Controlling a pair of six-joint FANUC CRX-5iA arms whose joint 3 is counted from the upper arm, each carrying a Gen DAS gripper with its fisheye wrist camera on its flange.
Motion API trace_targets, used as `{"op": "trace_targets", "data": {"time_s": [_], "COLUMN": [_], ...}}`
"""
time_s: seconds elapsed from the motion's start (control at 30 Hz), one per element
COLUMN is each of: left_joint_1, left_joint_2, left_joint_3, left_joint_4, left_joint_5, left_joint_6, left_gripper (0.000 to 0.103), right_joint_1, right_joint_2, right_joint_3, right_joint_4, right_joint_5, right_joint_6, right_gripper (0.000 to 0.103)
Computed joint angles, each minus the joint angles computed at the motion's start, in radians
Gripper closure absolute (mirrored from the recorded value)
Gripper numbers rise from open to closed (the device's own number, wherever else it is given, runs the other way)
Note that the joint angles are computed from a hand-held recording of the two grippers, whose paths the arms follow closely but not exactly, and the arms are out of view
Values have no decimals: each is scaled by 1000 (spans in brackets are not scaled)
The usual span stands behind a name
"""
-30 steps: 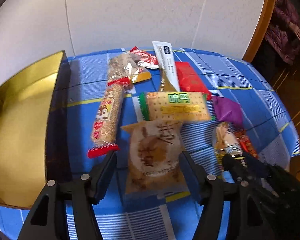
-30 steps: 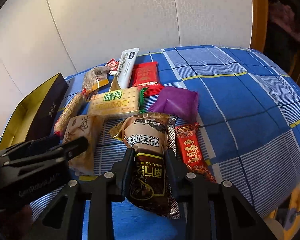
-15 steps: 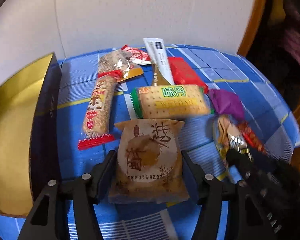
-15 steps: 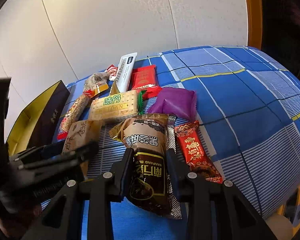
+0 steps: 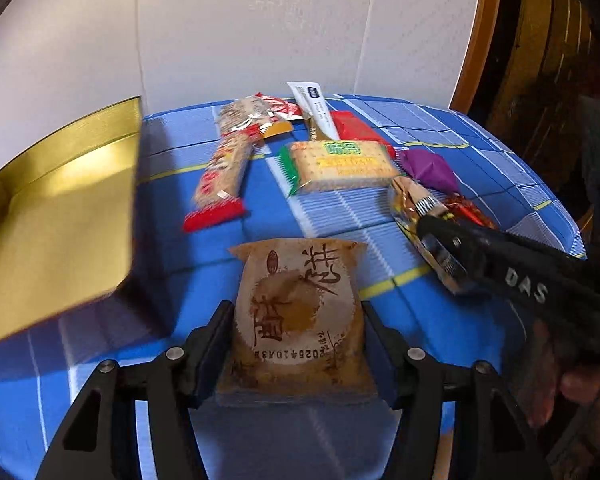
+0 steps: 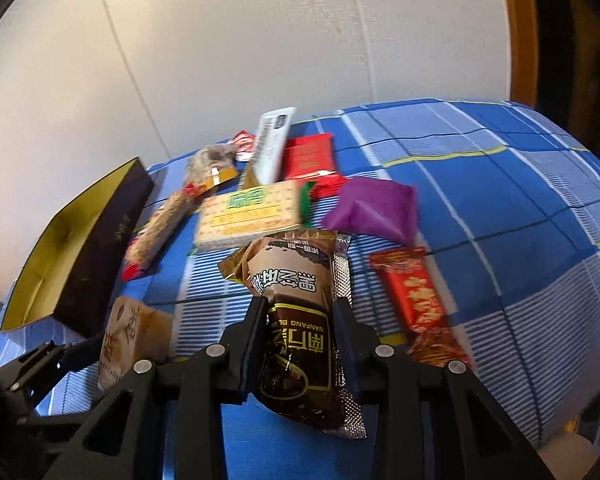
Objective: Organize snacks
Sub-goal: 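Grasp the round pastry bag with the left gripper while the right grasps the dark coffee-bar wrapper, then carry the pastry bag into the tin tray and open the left gripper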
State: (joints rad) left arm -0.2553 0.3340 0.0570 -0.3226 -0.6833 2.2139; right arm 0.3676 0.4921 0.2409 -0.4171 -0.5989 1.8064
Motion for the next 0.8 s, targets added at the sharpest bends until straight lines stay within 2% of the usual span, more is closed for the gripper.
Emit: {"op": "trace_targets", "data": {"time_s": [0.4,0.6,0.8], "left_joint_1": [-22,11,110], "left_joint_2": [-185,-249,-291], "left_joint_3": [-116,-124,-144], "left_joint_4": [-157,-247,-264], "left_joint_5": [84,19,-55], "left_joint_6": [153,274,308], "left_gripper": [41,41,41], "right_joint_1": [12,13,13], "right_joint_2": [-5,-4,-4], "right_joint_3": [-8,-7,-8], "right_joint_4": [-39,-55,-64], "right_joint_5": [13,16,20], "right_joint_6": [70,97,117], "right_gripper": [69,68,68]}}
